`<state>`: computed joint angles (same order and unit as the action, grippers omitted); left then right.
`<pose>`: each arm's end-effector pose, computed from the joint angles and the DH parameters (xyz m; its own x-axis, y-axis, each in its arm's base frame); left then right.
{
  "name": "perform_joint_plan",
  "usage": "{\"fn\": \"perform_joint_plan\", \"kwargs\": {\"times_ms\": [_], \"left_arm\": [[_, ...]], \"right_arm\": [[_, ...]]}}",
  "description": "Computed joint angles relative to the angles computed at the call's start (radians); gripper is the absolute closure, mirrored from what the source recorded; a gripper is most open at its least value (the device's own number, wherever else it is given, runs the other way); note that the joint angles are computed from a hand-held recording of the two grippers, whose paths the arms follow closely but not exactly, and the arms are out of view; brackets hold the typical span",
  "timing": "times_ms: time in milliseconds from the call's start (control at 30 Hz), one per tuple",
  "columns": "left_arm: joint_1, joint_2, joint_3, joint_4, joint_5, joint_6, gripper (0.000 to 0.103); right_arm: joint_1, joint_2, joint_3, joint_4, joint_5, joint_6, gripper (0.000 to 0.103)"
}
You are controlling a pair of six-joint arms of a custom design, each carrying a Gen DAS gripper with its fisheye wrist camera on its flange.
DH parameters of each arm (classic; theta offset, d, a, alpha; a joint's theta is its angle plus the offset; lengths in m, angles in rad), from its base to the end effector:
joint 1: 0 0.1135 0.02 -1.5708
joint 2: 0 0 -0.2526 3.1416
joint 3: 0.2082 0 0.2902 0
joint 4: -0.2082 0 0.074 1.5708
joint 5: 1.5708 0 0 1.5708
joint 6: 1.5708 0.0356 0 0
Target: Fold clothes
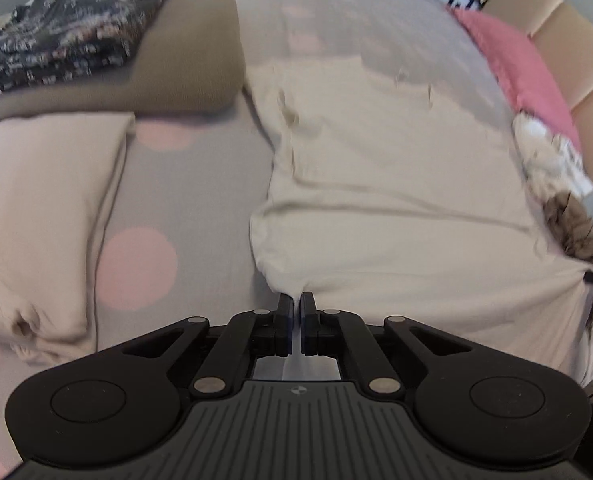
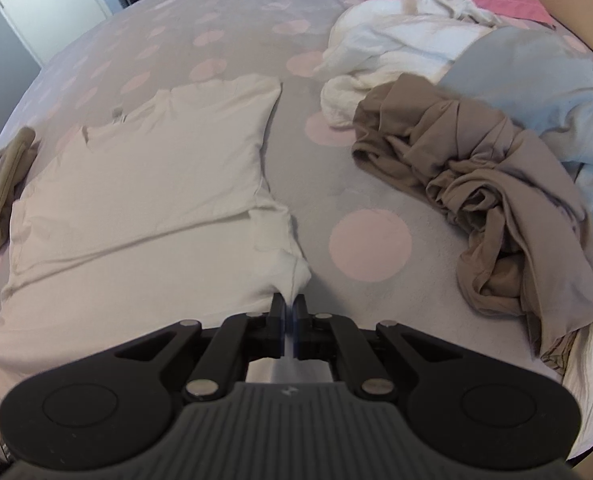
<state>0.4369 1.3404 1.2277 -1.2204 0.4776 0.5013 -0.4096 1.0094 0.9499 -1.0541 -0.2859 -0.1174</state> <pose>0.2571 0.1020 0.2845 -0.9057 0.0481 -0.4212 0.1796 0.9435 -0.2786 0.2060 -0.0785 0.2733 -0.8488 0.2460 -0.4680 0.1696 0.9651 0.1996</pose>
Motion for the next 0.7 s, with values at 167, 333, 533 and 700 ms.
{"fn": "perform_joint_plan", "kwargs": {"times_ms": [167,333,533,700], "left_arm": [[-0.103,0.02,0.062,0.126,-0.013,-0.129,0.101],[-0.197,0.024,0.031,0.235,-0.122,-0.174,0.101],[-0.242,0.036,-0.015,0.293,-0.196,-0.178,0.097],[-0.241,0.011,-0.036,0.324,-0.239,-0.192,0.088]], "right_arm": [[0.053,0.0,-0.003,0.101,0.024,0.05,0.1],[0.118,0.057,-0.002,0.191,0.086,0.085,0.1],[0.144,0.084,-0.019,0.244,0.112,0.081,0.094],[0.135,0.072,-0.036,0.26,0.099,0.079,0.073]]}}
